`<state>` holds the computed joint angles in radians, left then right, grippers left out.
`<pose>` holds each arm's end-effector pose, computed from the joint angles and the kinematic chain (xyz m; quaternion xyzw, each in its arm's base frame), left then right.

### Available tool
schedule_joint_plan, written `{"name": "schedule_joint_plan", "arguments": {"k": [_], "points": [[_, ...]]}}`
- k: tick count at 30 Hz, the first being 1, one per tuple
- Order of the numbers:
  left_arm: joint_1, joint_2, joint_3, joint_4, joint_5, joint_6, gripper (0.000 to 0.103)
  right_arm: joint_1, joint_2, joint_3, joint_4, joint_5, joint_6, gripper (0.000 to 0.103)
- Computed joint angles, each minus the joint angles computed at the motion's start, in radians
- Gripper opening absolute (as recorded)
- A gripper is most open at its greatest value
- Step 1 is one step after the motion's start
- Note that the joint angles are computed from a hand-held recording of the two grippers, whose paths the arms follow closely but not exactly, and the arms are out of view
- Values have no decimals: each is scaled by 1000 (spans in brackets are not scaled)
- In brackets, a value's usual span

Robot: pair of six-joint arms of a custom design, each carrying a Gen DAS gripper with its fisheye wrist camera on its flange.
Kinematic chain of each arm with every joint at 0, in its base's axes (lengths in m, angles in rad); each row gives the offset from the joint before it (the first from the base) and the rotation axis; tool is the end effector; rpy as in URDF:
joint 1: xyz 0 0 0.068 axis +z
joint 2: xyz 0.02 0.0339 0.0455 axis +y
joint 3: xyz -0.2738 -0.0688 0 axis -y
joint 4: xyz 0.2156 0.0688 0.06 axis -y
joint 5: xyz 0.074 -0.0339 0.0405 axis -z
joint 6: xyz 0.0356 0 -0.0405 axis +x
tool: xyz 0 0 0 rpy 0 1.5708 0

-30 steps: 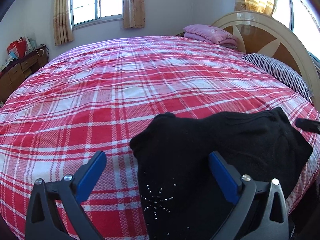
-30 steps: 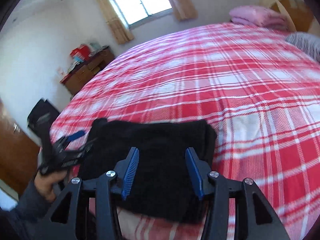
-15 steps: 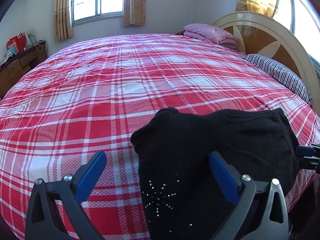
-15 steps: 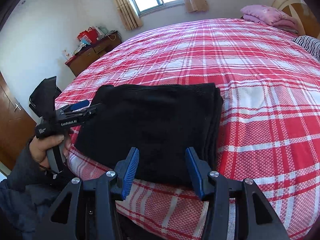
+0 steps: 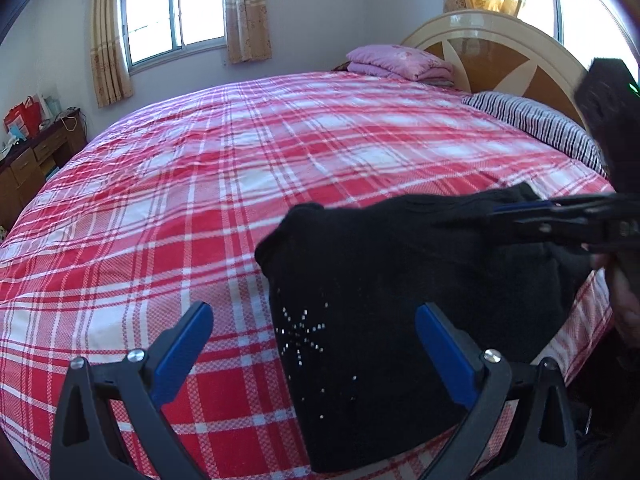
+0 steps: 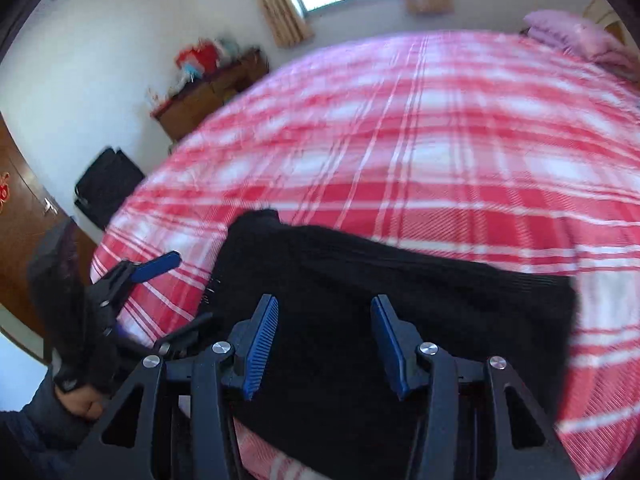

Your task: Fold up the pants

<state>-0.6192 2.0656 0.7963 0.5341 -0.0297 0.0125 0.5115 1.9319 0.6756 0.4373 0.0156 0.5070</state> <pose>0.2878 -0.2038 0.0929 0.2781 0.8705 -0.1082 0.3912 0.2752 0.1539 0.1031 0.0008 0.9302 0.1726 0.3241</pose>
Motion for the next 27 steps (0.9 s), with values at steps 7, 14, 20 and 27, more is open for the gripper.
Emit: {"name": "schedule_joint_plan", "arguments": {"k": [7, 14, 20, 27], "points": [[44, 34, -6, -12, 44, -18, 103, -13, 23, 156, -190, -29, 1, 51], [38, 45, -20, -29, 43, -52, 103, 11, 202, 611, -497, -92, -154, 51], [60, 73, -18, -9, 92, -73, 103, -23, 497, 1053, -825, -239, -208, 49], [56, 80, -28, 11, 94, -83, 103, -38, 530, 1049, -756, -89, -139, 37]]}}
